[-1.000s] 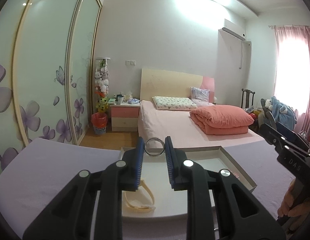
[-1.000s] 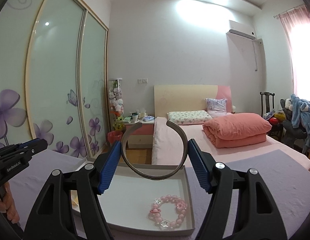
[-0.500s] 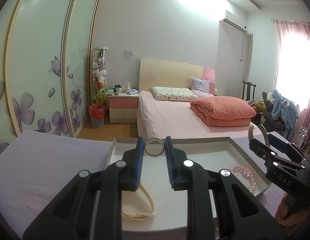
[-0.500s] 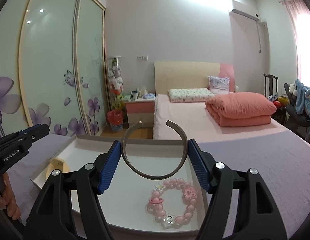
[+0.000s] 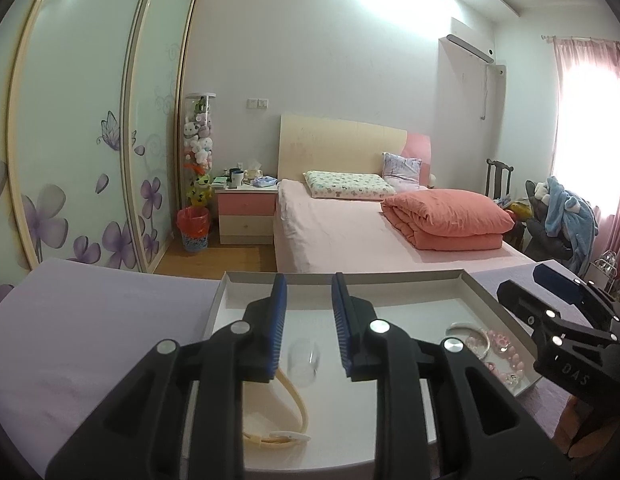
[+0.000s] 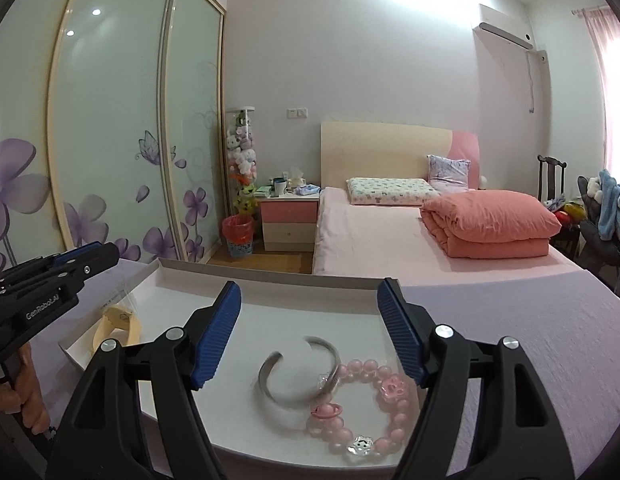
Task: Organize jewelry
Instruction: 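Lower the silver ring into the tray and open the left gripper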
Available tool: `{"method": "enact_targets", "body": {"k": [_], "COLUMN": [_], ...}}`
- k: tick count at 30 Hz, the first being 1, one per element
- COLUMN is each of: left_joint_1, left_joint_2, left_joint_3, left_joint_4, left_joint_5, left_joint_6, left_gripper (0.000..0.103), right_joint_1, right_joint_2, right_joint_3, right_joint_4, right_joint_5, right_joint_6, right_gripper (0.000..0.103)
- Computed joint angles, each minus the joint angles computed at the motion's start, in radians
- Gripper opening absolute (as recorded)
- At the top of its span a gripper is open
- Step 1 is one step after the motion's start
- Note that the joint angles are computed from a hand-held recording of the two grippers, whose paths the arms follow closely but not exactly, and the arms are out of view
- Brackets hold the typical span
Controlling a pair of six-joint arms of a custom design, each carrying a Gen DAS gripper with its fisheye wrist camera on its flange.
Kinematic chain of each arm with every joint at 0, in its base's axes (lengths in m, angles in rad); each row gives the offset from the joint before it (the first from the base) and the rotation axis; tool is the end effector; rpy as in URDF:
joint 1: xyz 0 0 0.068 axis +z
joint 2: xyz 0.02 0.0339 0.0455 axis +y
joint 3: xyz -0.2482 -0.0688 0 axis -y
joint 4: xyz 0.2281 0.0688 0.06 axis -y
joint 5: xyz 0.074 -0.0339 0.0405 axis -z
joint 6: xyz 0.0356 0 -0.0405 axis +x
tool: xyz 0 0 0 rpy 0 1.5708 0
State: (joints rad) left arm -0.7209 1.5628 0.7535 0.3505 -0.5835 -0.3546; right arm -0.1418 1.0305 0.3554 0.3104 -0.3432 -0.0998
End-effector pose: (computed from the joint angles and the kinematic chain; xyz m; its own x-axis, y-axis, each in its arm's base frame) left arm 0.2472 -0.1911 0.1921 -0.3744 -0.0567 -0.9255 0.0531 0.9952 -0.0825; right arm 0.2079 -0.0176 0.1923 -0.3336 -0.0472 -0.9415 -0.2124 0.9768 0.0263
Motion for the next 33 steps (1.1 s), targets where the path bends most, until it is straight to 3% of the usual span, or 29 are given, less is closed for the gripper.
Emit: {"method": "enact_targets", "body": {"k": [18, 33], "left_joint_1": [-0.008, 0.03], "left_joint_2": [-0.004, -0.197], "left_joint_3": [-0.003, -0.079], "left_joint_4": [0.003, -0.073], "left_joint_5": [0.008, -0.004], "left_joint_6": [-0.013, -0.034], "left_gripper": [0.036, 0.039], "right_joint_1": [-0.012, -0.068], "right_joint_2": [0.005, -0.039], "right_joint_3": [-0.006, -0.008], "right_joint_4": [0.029, 0.006], "right_joint_5": [0.001, -0.048], "right_joint_6": [0.01, 0.009], "right_gripper": [0.071, 0.071]}}
